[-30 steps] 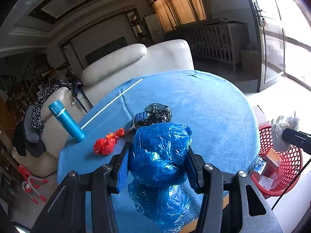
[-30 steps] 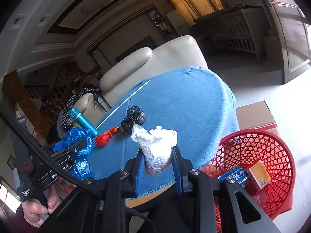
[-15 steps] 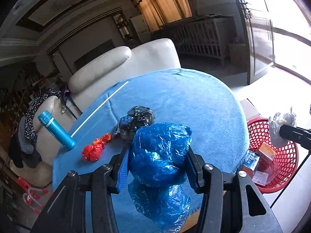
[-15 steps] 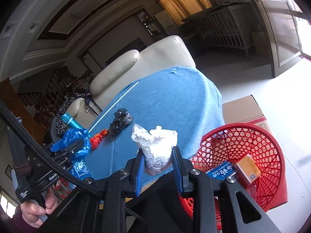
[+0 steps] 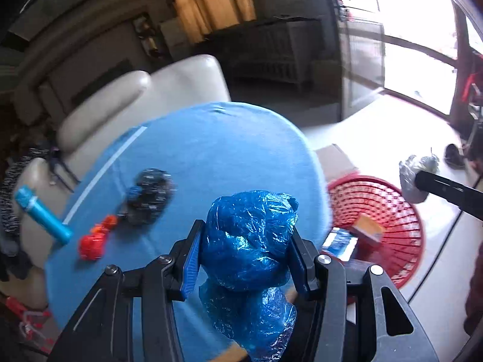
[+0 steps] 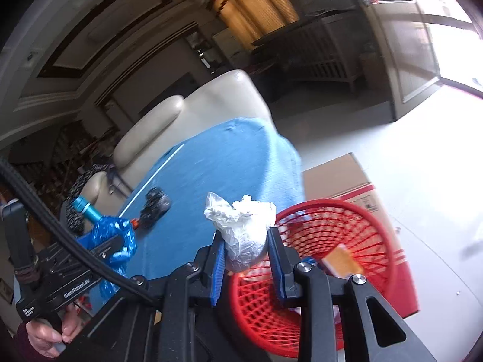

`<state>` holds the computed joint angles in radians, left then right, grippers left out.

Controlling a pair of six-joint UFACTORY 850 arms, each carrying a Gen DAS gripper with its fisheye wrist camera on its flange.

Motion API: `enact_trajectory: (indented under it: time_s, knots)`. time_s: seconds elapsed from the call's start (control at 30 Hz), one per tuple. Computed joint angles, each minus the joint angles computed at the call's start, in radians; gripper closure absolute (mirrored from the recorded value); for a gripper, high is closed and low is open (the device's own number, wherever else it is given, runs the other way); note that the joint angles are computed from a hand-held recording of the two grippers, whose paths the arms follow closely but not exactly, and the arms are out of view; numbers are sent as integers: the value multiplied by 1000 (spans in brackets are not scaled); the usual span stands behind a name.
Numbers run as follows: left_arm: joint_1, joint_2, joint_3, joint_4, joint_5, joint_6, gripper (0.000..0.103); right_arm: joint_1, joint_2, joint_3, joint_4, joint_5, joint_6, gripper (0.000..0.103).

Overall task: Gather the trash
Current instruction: 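Carry the blue bag to the red basket and open the left tool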

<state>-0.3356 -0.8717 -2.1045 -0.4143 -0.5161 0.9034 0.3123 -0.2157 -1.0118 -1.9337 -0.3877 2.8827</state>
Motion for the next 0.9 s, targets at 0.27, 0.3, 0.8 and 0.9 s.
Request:
enact_trajectory:
  time_s: [0.27, 0.3, 0.8, 0.9]
  knots:
    - [-14, -113, -190, -146, -340, 103, 50, -22, 56, 70, 112, -28, -56, 73]
    - [-16, -128, -213, -151, -367, 104, 50, -26, 61, 77, 112, -26, -54, 73]
    - [-21, -140, -224, -335, -393, 206, 35, -47, 122, 142, 20, -31, 119, 32]
    - [6, -89, -154, -407, -333, 263, 25, -38, 127, 140, 18, -53, 110, 32]
